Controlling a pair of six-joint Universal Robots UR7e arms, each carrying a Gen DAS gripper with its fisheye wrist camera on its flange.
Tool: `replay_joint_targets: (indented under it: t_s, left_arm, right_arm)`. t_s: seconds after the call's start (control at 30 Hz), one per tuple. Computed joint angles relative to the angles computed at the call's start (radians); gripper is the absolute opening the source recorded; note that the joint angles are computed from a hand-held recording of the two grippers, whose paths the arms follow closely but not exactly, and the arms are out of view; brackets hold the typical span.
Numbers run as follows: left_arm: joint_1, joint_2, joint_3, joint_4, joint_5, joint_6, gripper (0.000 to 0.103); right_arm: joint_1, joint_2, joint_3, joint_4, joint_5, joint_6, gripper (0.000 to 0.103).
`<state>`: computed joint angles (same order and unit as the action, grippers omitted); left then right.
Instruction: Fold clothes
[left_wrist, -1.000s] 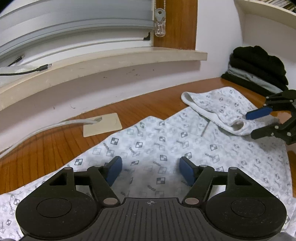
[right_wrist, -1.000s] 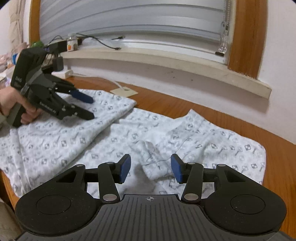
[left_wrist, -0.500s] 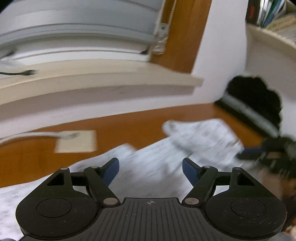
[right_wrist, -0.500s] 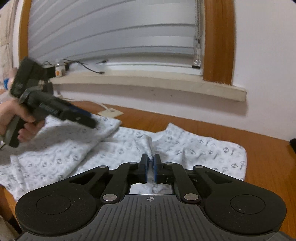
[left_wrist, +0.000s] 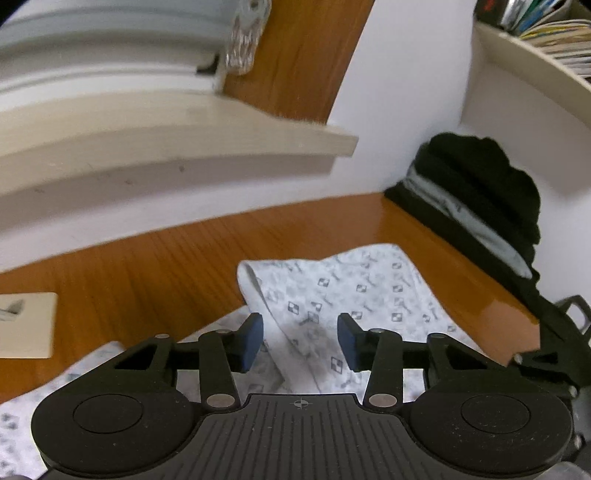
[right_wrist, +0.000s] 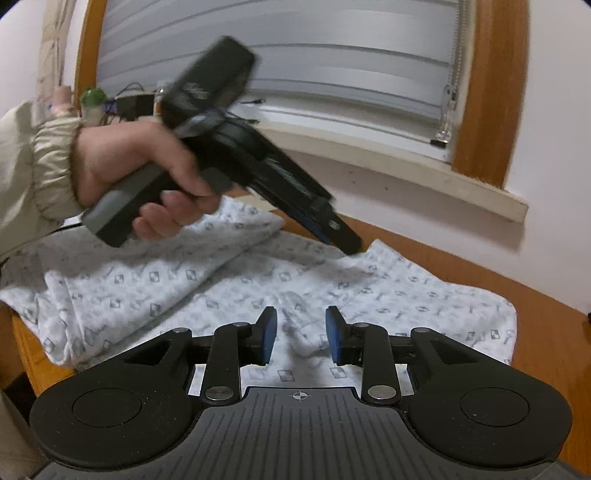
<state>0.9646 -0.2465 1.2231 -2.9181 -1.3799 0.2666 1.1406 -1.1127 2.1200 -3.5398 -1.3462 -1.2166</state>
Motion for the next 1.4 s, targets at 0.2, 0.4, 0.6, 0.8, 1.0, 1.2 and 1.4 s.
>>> replay_joint_targets:
  t_s: [0.2, 0.4, 0.6, 0.8, 1.0, 1.2, 1.4]
  left_arm:
    - [-0.008, 0.057, -0.073, 0.031, 0.075, 0.085, 0.017]
    - [-0.011, 0.050, -0.062, -0.057, 0.104, 0.107, 0.000]
    - [-0.011, 0.023, -0.025, -0.085, 0.110, 0.085, 0.007]
    - [-0.009, -0.005, 0.019, -0.070, 0.033, 0.039, 0.010]
    - [-0.018, -0.037, 0.100, -0.039, -0.025, 0.012, 0.014]
    - [-0.030, -0.056, 0.175, -0.067, 0.012, 0.025, 0.030]
    - [-0.040, -0.085, 0.256, -0.123, 0.010, 0.042, 0.032]
  right_arm:
    - [0.032, 0.053, -0.032, -0.002, -0.066, -0.027, 0.031]
    - [0.056, 0.084, -0.067, 0.010, -0.093, -0.018, 0.025]
    - [0.053, 0.075, -0.064, 0.024, -0.050, 0.004, 0.011]
    - [0.036, 0.039, -0.038, 0.017, -0.049, 0.054, 0.029]
    - [0.044, 0.074, -0.037, -0.069, -0.130, -0.002, 0.036]
    - [0.035, 0.080, -0.032, -0.088, -0.108, -0.008, 0.037]
    - [0.017, 0.072, -0.020, -0.108, -0.062, 0.018, 0.038]
